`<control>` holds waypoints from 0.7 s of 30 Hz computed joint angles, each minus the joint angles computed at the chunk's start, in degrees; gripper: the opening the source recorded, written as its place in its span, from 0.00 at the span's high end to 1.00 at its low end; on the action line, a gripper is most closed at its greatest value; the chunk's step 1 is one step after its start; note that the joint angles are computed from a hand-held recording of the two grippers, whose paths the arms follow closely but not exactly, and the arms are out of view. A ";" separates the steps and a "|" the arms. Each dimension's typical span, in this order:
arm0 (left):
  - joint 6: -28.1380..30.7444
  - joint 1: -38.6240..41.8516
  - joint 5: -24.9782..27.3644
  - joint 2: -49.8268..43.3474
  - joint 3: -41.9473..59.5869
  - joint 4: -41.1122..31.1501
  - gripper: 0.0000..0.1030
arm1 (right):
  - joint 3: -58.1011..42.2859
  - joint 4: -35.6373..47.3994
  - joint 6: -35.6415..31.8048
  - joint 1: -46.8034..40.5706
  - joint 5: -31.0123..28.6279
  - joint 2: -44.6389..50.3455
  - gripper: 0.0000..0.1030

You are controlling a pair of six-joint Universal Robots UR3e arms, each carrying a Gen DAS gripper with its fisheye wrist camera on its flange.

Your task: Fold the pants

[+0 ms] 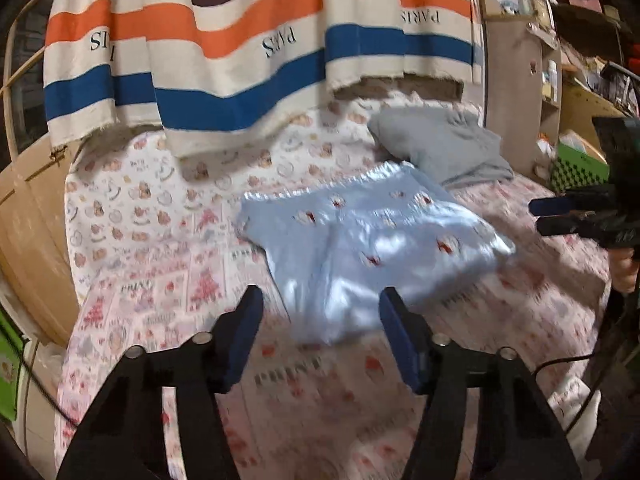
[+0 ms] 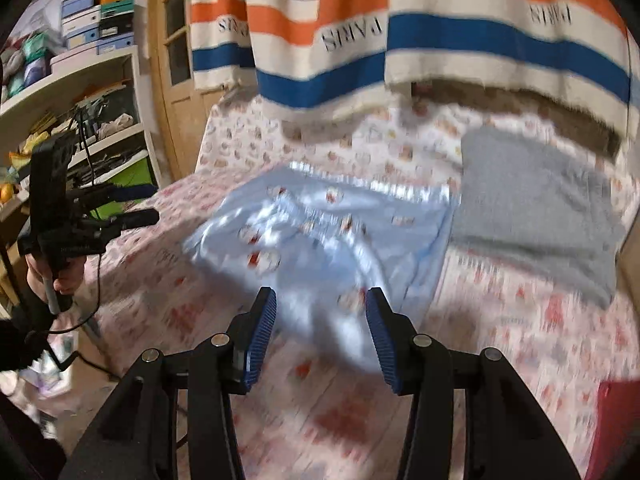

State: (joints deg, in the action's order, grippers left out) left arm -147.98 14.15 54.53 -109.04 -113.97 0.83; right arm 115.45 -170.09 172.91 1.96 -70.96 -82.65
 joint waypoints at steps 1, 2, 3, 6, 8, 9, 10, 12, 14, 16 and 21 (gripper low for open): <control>0.20 0.19 -0.08 0.95 -1.10 0.30 0.51 | 1.46 1.72 0.26 -1.37 2.43 -2.32 0.52; 0.20 0.44 -0.37 1.45 -2.02 1.26 0.51 | 2.62 3.15 0.39 -2.37 3.85 -4.71 0.52; -0.18 0.58 -0.36 1.87 -2.78 2.40 0.51 | 3.70 2.82 0.50 -2.44 3.25 -6.30 0.52; -1.75 0.66 -0.66 1.84 -2.58 2.84 0.52 | 5.77 -0.95 -0.06 -0.12 -3.45 -8.42 0.52; -1.98 0.08 -0.05 1.33 -2.06 2.89 0.52 | 5.24 -1.35 -0.65 0.77 -5.05 -7.20 0.52; -1.83 -0.66 1.26 0.63 -1.37 2.91 0.52 | 4.93 -2.60 -0.96 1.93 -7.34 -5.63 0.52; -1.75 -1.62 3.21 -0.20 -0.45 2.42 0.52 | 4.44 -3.97 -1.46 3.09 -9.58 -3.59 0.52; -1.33 -3.00 5.92 -2.26 2.31 -0.74 0.55 | 2.68 -5.36 -2.62 4.63 -12.29 0.87 0.52; -0.92 -4.06 7.96 -4.66 5.28 -4.11 0.57 | 0.52 -6.31 -3.58 6.22 -15.12 5.54 0.52; -0.85 -4.87 9.59 -6.50 7.27 -5.79 0.60 | -0.99 -7.16 -4.48 6.83 -15.57 8.80 0.53; -0.06 -6.27 11.18 -9.82 11.28 -9.83 0.60 | -4.14 -7.13 -7.40 7.11 -14.88 12.86 0.53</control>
State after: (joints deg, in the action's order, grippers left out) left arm -148.05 7.88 65.72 -118.85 -102.69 -9.00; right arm 111.31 -177.22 165.51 9.06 -85.85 -69.79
